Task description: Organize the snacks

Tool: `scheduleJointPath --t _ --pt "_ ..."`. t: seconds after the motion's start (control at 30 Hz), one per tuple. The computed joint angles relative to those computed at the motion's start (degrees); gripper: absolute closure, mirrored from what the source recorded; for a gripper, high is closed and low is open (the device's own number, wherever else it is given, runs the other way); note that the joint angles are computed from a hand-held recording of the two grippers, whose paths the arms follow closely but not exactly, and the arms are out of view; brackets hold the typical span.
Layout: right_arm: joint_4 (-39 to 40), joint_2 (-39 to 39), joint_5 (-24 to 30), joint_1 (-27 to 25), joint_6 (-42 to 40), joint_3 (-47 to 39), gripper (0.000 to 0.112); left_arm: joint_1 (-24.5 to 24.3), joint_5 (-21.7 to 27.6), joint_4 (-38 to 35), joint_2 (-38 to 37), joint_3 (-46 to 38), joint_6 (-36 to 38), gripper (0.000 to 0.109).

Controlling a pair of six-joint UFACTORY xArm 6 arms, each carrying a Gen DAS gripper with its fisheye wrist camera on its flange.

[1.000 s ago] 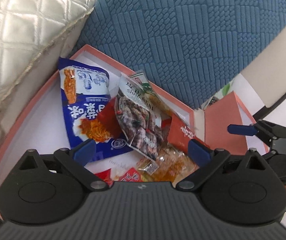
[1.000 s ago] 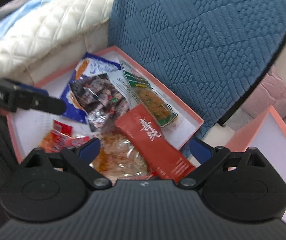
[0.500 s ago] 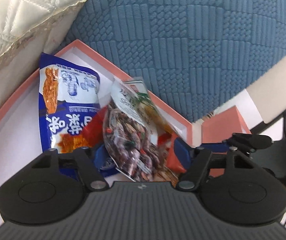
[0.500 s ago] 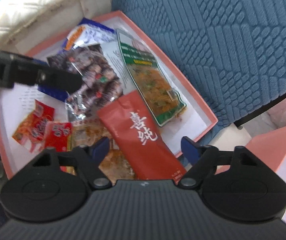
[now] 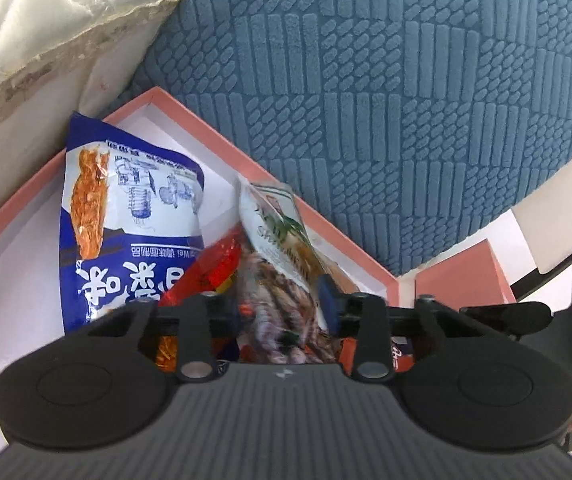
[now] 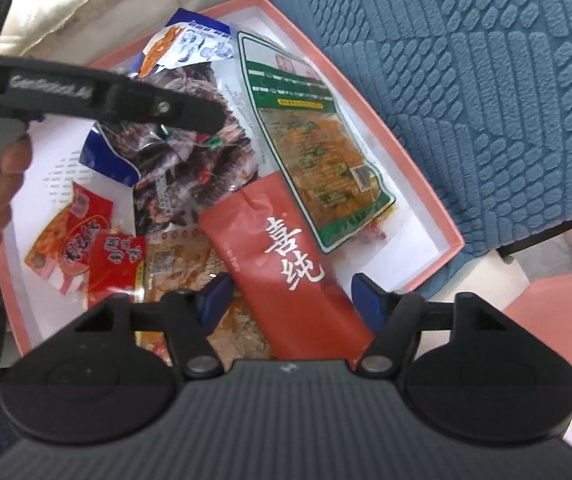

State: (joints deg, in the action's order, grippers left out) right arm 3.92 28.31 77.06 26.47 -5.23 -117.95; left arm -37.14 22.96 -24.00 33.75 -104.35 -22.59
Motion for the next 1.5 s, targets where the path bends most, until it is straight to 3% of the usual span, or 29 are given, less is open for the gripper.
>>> scheduleJointPath --t 0.07,0.3,0.6,0.77,1.2,1.5 --pt "0.1 0.6 1.1 0.2 -0.5 -1.3 0.053 0.0 0.2 1.0 -0.5 0.2 -0.8 0.088" --pt "-3.2 -0.4 -0.7 2.4 1.7 -1.2 0.068 0.0 1.0 2.6 -4.3 2.8 -0.8 0.095" --pt "-4.5 -4.2 -1.7 4.8 7.5 -1.4 0.072 0.7 0.2 6.1 -13.6 11.3 -0.2 0.098" --pt "-5.5 -6.7 -3.0 6.5 11.4 -0.3 0.073 0.6 -0.5 11.6 -19.6 17.0 -3.9 0.098" --pt "-11.9 -17.8 -15.7 11.2 36.2 16.3 0.073 -0.2 -3.3 24.1 -32.4 30.6 -14.3 0.098" --pt "-18.9 -23.8 -18.9 16.4 49.0 24.2 0.073 -2.0 -3.1 31.2 -38.7 36.7 -20.4 0.098"
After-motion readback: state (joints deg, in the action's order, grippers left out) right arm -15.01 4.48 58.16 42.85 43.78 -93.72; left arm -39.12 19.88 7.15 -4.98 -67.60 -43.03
